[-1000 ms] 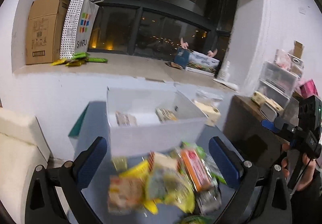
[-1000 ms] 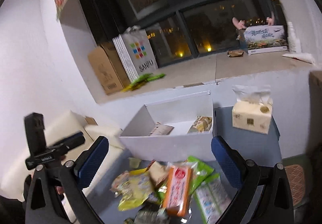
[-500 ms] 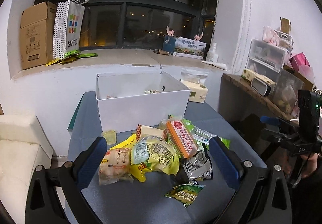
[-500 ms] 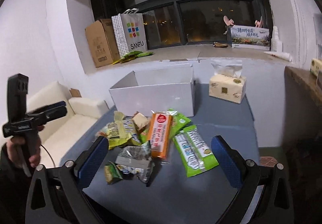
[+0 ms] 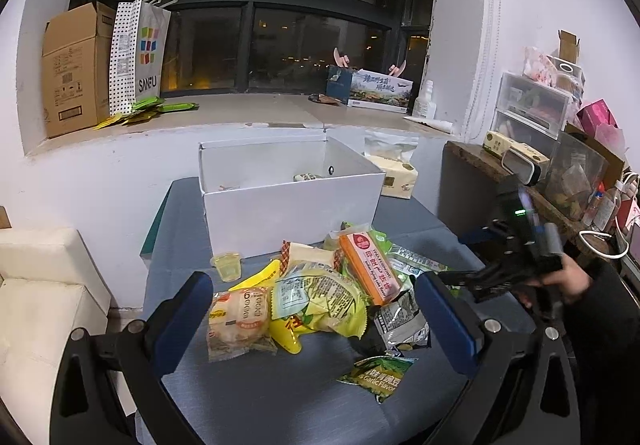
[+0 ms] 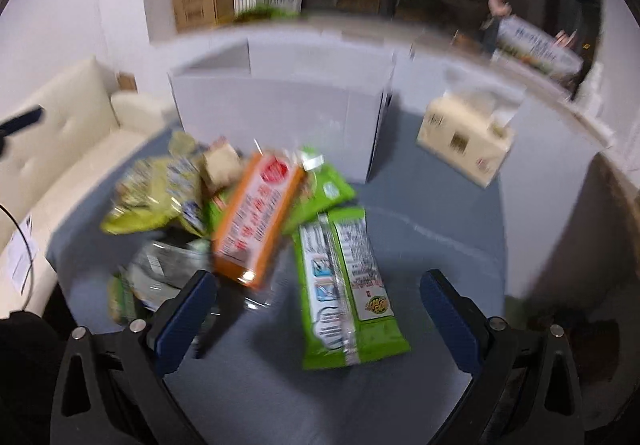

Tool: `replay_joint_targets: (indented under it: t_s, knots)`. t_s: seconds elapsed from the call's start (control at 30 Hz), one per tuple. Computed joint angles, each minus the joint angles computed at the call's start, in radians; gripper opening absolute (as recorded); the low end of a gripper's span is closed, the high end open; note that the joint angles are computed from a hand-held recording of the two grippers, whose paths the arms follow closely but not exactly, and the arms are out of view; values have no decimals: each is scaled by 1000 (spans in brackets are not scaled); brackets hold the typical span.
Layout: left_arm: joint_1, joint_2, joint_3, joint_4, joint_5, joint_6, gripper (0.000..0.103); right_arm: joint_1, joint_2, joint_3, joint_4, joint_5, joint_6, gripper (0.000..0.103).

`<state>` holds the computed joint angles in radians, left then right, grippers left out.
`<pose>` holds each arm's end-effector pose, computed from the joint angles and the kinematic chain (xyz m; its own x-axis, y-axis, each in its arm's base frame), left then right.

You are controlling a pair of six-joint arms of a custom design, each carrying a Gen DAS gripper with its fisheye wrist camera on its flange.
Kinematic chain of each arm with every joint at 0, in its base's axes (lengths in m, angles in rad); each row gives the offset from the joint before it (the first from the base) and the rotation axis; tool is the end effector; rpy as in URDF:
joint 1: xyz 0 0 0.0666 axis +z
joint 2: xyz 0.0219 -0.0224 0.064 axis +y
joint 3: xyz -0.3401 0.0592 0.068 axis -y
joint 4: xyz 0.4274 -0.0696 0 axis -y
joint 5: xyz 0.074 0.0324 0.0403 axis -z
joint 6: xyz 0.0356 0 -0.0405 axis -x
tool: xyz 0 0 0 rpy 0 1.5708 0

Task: Organize snacks
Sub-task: 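Grasp the green striped snack packet with the right gripper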

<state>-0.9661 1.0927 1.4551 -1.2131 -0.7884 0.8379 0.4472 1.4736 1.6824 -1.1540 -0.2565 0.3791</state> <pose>0.2425 -0.3072 0.5407 -0.5194 -0.1701 -0.8375 -0.1075 0.9852 -0.1334 0.4814 0.2404 0.4763 -0.4746 -0.6247 -0.6201 -0.7835 0.6208 -0.0257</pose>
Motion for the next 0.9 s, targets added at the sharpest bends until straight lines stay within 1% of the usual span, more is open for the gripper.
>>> replay_joint_targets:
  t_s: [0.1,0.2,0.37,0.43,0.47,0.5,0.53,0.57,0.6,0.67,0.77,0.83,0.87,0.9]
  knots:
    - [2,-4,-5,-10,2,11,103,2,85,57,-50,48,34,103]
    - [1,-10,-11,-13,1,16,103,1,140,81,-75,80,55,103]
    - [6,-6,-15,-16,13,21,103,7,150,59,-68,80,79,102]
    - [8,0,-12,-15,23,17,103,5,146,45,-53,65,69,100]
    - [7,3,-10,-15,27,11,103,1,151,49,-62,50,58,100]
    - [7,5,-9,-14,30,6,103,-6,154,51,-64,34,43,97]
    - [7,8,-8,-14,34,0,103,-9,148,44,-54,35,43,91]
    - [8,12,-7,-13,39,-6,103,-12,147,46,-56,35,42,74]
    - [11,16,-6,-11,48,-13,103,-17,134,36,-45,40,38,67]
    - [17,23,-4,-9,67,-20,103,-28,132,41,-71,31,33,64]
    - [32,37,-1,-5,102,-38,103,-45,83,-13,-57,21,23,64]
    - [43,51,7,-5,122,-53,103,-72,24,-71,-25,-36,-21,64]
    - [50,58,11,-1,137,-65,103,-86,16,-63,-33,-60,-37,64]
    - [57,68,17,2,150,-82,103,-111,-22,-95,-10,-110,-87,64]
